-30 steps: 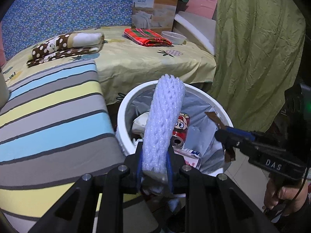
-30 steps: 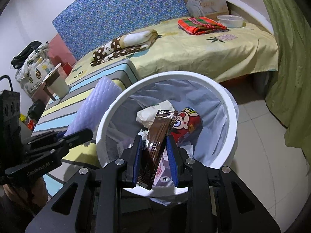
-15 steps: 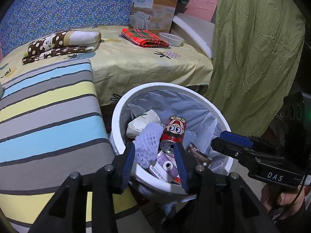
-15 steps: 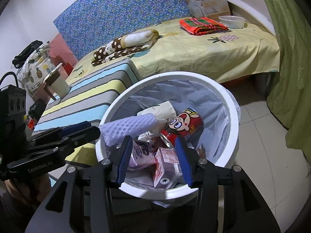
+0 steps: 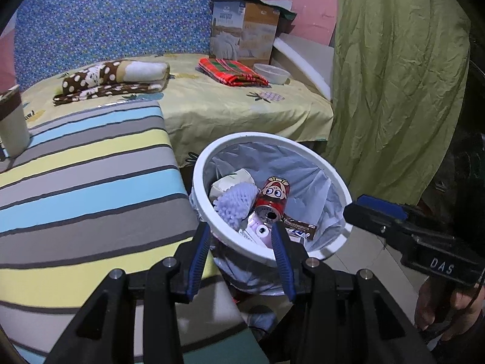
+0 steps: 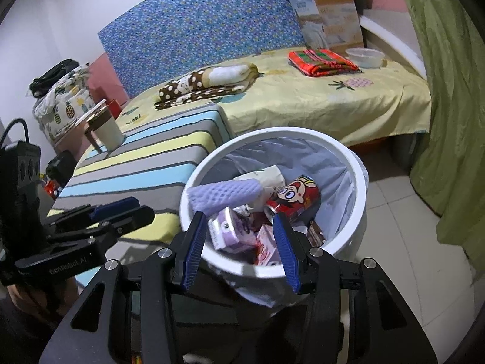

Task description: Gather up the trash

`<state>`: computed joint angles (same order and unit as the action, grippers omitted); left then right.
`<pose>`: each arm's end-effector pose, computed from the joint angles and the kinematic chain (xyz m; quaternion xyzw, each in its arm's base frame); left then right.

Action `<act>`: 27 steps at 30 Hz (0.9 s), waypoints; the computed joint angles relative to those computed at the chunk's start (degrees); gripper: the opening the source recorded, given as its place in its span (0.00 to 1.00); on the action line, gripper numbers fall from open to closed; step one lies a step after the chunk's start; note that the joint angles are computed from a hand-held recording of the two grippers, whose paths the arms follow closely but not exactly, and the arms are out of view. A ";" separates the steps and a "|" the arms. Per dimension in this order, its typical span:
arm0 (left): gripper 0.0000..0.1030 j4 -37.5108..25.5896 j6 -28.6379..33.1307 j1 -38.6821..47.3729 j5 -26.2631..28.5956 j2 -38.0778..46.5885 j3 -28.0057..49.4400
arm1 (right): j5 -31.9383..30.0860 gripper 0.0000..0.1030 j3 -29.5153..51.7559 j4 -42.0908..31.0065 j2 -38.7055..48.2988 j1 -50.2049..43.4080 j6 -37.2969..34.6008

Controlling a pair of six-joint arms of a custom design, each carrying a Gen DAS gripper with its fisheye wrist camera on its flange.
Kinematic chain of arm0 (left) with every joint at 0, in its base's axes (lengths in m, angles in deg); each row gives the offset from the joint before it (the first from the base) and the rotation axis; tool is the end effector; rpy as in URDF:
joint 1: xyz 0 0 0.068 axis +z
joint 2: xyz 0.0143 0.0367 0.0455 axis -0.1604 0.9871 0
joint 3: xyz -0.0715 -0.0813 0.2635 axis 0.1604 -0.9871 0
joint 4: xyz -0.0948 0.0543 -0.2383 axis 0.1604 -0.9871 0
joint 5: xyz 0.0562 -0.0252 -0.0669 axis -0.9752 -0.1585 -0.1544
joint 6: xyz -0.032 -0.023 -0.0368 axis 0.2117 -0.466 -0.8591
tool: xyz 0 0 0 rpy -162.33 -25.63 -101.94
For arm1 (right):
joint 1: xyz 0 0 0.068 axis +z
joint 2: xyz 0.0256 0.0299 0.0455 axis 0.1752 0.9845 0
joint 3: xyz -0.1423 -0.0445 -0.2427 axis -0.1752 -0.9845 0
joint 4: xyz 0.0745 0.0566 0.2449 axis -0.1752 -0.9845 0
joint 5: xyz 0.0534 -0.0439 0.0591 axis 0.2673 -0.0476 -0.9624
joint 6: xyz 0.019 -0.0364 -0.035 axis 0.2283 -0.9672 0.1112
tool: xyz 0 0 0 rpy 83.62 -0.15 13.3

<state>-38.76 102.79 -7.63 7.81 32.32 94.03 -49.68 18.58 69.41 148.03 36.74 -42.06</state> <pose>0.3142 -0.0128 0.1063 0.2903 0.8679 -0.2331 0.3290 0.2100 0.0944 0.1092 0.1102 0.9073 0.0813 0.3975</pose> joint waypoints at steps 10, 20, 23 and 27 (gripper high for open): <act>0.42 3.06 1.19 5.14 1.42 -6.91 -7.80 | 9.34 0.46 -0.05 -4.96 -2.94 10.21 4.28; 0.42 3.31 3.52 10.03 2.42 -11.04 -12.77 | 15.79 0.46 -0.08 -6.96 -3.67 17.96 8.00; 0.42 2.92 4.37 10.99 2.98 -12.05 -13.61 | 16.60 0.46 -0.06 -7.62 -4.10 19.12 8.59; 0.42 2.72 5.42 12.16 3.53 -13.47 -14.82 | 17.84 0.46 -0.23 -7.97 -4.36 20.79 9.86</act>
